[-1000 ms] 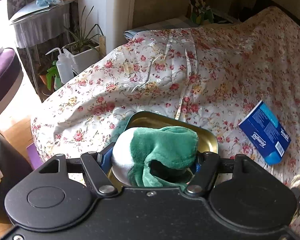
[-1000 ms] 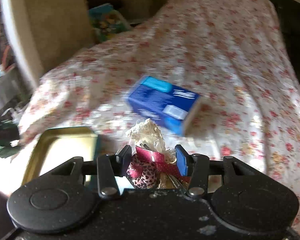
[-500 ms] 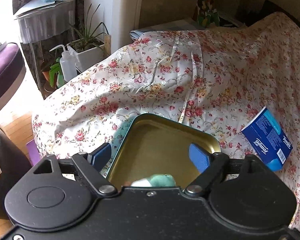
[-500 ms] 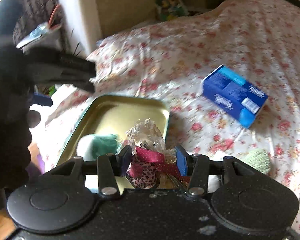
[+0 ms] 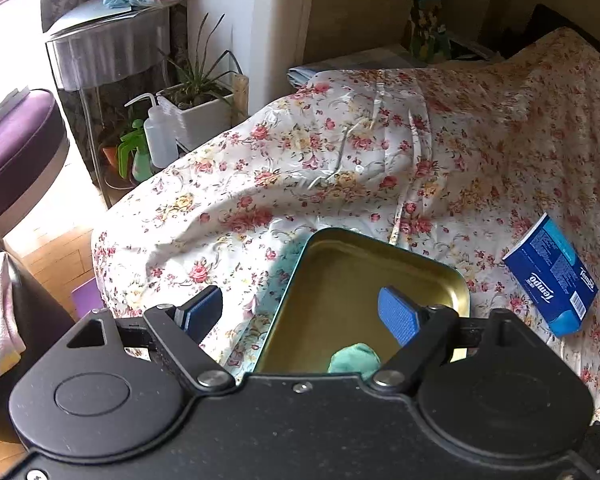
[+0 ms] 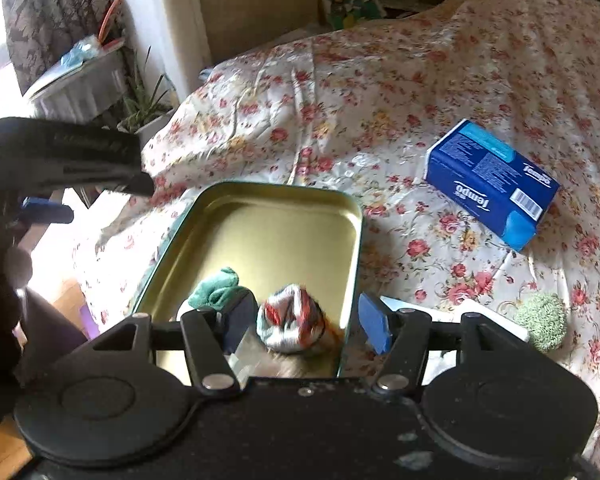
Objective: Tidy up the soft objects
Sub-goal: 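Carry sock and pouch over the gold tray and open both grippers, then reach the right gripper to the green knitted ball and grasp it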
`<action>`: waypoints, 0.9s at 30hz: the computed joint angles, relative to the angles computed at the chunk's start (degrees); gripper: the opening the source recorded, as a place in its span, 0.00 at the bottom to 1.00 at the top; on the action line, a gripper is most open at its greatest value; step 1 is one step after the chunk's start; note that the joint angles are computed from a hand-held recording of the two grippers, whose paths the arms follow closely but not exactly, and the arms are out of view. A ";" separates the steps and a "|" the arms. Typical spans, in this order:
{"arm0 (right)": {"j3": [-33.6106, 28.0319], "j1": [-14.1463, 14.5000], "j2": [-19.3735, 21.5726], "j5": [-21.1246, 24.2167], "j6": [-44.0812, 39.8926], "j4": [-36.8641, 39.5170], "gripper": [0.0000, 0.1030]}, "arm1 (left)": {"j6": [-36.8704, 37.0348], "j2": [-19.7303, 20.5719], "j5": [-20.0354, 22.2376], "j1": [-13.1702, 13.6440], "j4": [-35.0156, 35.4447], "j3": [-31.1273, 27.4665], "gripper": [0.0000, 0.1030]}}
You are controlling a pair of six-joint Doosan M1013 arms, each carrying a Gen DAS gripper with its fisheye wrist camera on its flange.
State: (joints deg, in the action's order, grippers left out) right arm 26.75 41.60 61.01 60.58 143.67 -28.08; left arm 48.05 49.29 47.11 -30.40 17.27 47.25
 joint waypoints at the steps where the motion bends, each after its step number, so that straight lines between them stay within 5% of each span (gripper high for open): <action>1: 0.65 -0.08 -0.41 -0.34 0.76 0.01 0.57 | -0.32 -0.08 0.01 0.02 0.29 0.17 0.79; 8: 3.02 -0.43 -1.95 -1.21 3.55 0.25 0.57 | -0.10 -0.24 0.08 -0.04 0.59 0.45 0.79; 20: 1.17 -0.85 -0.96 4.56 4.34 1.10 0.57 | 3.98 -0.84 0.27 -0.70 -0.77 1.28 0.80; 27: 8.24 -1.97 -4.69 3.02 10.40 -0.10 0.57 | 6.82 -1.02 0.49 -1.76 0.45 1.75 0.85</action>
